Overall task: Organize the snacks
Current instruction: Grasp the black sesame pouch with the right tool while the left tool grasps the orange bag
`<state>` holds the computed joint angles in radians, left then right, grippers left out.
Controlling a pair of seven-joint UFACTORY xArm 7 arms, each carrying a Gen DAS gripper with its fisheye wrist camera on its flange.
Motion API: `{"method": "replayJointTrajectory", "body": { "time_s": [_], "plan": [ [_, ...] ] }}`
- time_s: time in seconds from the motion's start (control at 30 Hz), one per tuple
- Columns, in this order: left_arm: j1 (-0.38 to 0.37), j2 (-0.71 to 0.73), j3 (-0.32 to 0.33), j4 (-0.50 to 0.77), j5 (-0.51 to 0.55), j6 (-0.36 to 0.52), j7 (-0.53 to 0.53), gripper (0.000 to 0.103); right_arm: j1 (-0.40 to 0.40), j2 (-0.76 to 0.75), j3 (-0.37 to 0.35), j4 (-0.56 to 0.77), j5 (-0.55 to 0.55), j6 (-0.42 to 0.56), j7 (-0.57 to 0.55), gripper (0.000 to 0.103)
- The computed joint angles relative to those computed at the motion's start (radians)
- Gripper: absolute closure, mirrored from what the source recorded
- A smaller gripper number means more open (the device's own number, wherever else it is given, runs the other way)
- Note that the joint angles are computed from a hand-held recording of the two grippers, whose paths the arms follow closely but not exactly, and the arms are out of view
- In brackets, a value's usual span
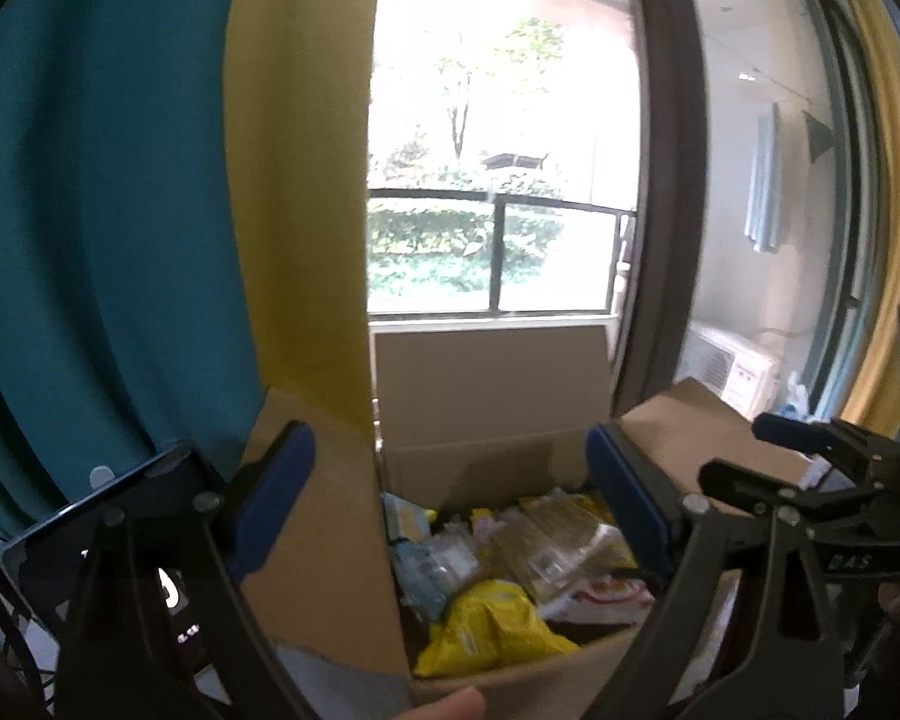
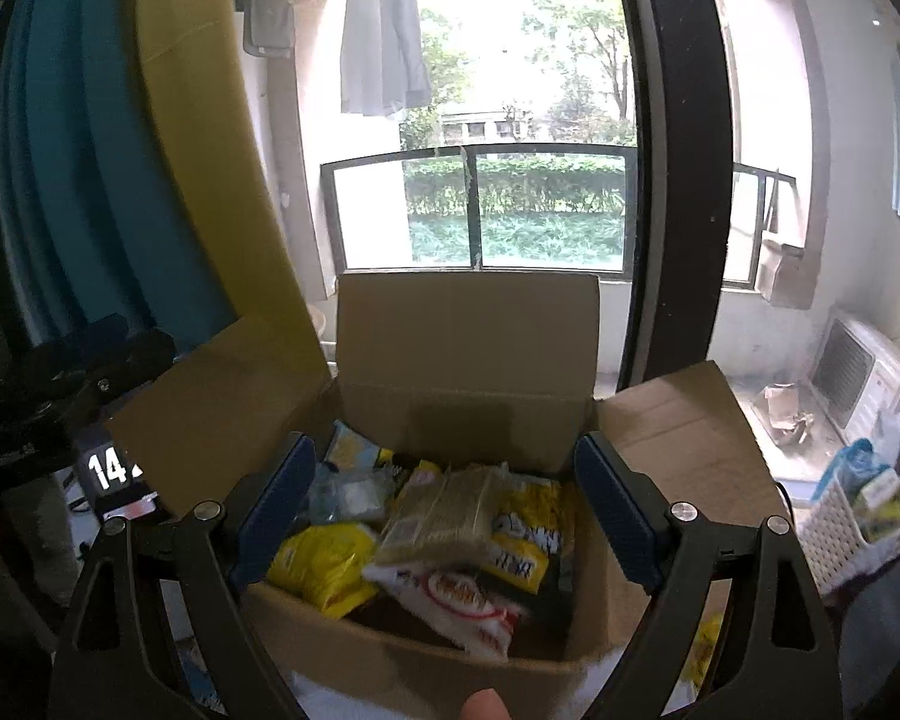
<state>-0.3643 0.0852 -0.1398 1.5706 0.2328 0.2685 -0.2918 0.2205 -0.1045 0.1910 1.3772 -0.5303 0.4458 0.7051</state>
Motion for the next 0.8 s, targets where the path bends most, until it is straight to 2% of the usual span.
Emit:
{"method": "replayJointTrajectory", "body": {
  "time_s": [0.17,0.47,0.8],
  "plan": [
    [-0.002,-0.11,-0.03,-0.124,-0.061,-0.018,0.077,0.01,-0.012,-0.103,0.026,-0.09,-0.001,0.013,0.019,0.013],
    [-0.018,-0.254,-0.059,-0.282,-0.172,-0.019,0.189,0.01,-0.054,-0.279,0.083,-0.245,0.069,0.038,0.005,0.013],
    [-0.079,-0.374,-0.033,-0.406,-0.322,0.017,0.311,0.01,-0.089,-0.433,0.139,-0.37,0.15,0.079,0.0,0.013]
  ]
}}
